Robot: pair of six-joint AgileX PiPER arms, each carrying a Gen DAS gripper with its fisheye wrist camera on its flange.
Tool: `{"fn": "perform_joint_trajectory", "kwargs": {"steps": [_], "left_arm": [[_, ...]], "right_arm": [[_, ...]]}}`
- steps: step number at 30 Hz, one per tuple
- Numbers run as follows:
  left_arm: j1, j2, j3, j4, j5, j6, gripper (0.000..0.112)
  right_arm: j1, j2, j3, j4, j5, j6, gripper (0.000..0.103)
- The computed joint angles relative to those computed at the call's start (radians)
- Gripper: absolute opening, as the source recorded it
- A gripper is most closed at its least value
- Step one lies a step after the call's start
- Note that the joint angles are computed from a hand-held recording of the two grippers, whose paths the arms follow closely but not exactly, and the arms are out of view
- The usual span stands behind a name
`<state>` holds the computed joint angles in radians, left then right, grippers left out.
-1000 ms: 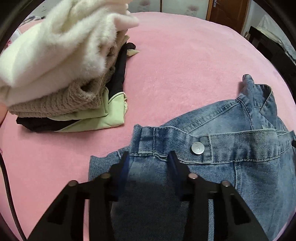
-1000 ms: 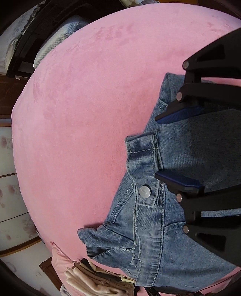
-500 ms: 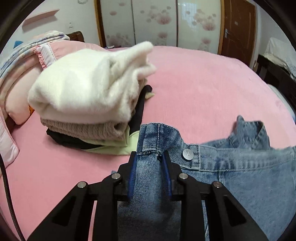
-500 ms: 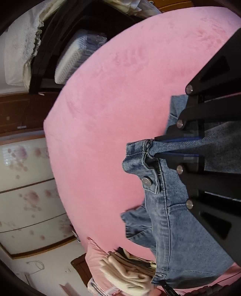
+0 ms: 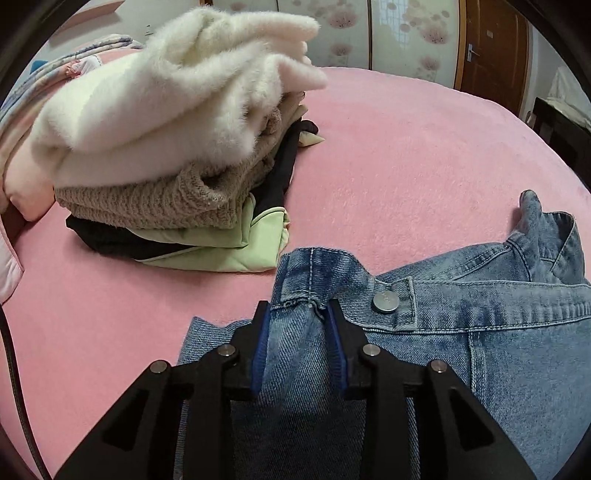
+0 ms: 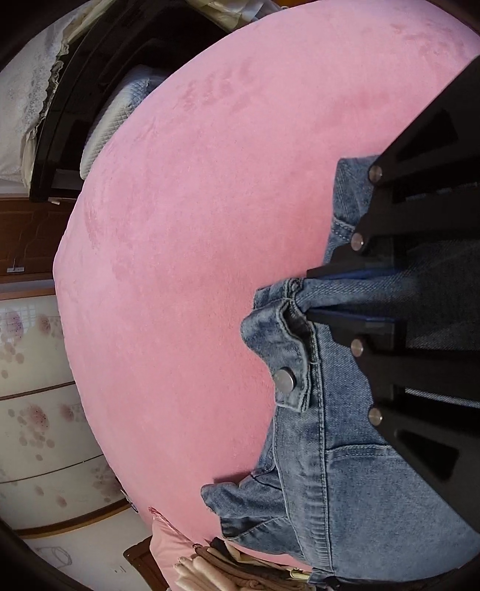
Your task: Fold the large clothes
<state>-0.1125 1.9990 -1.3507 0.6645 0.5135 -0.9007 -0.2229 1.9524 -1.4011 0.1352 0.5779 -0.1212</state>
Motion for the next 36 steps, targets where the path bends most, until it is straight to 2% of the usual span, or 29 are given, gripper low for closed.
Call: {"fn": "perform_joint_trajectory", "kwargs": {"steps": [1,2,3,5,6,11,15,16,18,21,23,25,27,29,31,34,36], "left_arm": [[0.007,-0.006,-0.004,-0.025,0.007,0.021,0.036],[0.012,-0.015,-0.002,-0.053,0.01,0.045,0.043],[0.022,-0.019,-0.013,-0.101,0.026,0.092,0.056],[0.045,-0.038,-0.022,-0.215,0.046,0.21,0.072],[0.044,-0.059,-0.012,-0.22,0.053,0.216,0.074],[0.05,-0.187,0.025,-0.33,0.118,0.349,0.08],[0.036,-0.314,0.029,-0.401,0.22,0.429,0.081],[0.031,-0.356,0.035,-0.421,0.241,0.448,0.083],[0.021,-0.429,0.045,-0.431,0.276,0.453,0.093],[-0.018,-0.552,0.079,-0.384,0.305,0.409,0.094],[-0.037,-0.615,0.093,-0.395,0.318,0.427,0.094],[-0.06,-0.667,0.099,-0.41,0.339,0.447,0.094],[-0.11,-0.724,0.126,-0.369,0.354,0.41,0.094],[-0.142,-0.764,0.157,-0.37,0.356,0.394,0.094],[-0.158,-0.807,0.191,-0.429,0.37,0.415,0.094],[-0.15,-0.851,0.269,-0.545,0.351,0.467,0.094],[-0.165,-0.877,0.34,-0.549,0.319,0.422,0.094]], "right_arm": [[-0.006,-0.003,-0.011,0.012,0.026,-0.011,0.02],[-0.009,-0.01,-0.022,0.008,0.054,-0.005,0.023],[-0.015,-0.015,-0.036,0.006,0.082,0.0,0.024],[-0.027,-0.04,-0.042,0.015,0.112,-0.005,0.024],[-0.032,-0.063,-0.03,0.029,0.119,-0.018,0.025],[-0.036,-0.227,0.044,0.102,0.168,-0.082,0.025],[-0.014,-0.347,0.067,0.101,0.24,-0.062,0.028],[-0.003,-0.382,0.073,0.088,0.255,-0.047,0.032],[0.024,-0.46,0.099,0.058,0.268,-0.019,0.04],[0.031,-0.558,0.14,0.111,0.276,-0.053,0.042],[0.052,-0.612,0.149,0.102,0.29,-0.023,0.042],[0.081,-0.677,0.181,0.093,0.27,0.008,0.042],[0.105,-0.732,0.208,0.092,0.257,0.021,0.042],[0.138,-0.762,0.211,0.079,0.289,0.032,0.042],[0.204,-0.787,0.218,-0.004,0.307,0.091,0.042],[0.292,-0.852,0.294,-0.096,0.26,0.171,0.042],[0.328,-0.884,0.341,-0.095,0.235,0.19,0.044]]}}
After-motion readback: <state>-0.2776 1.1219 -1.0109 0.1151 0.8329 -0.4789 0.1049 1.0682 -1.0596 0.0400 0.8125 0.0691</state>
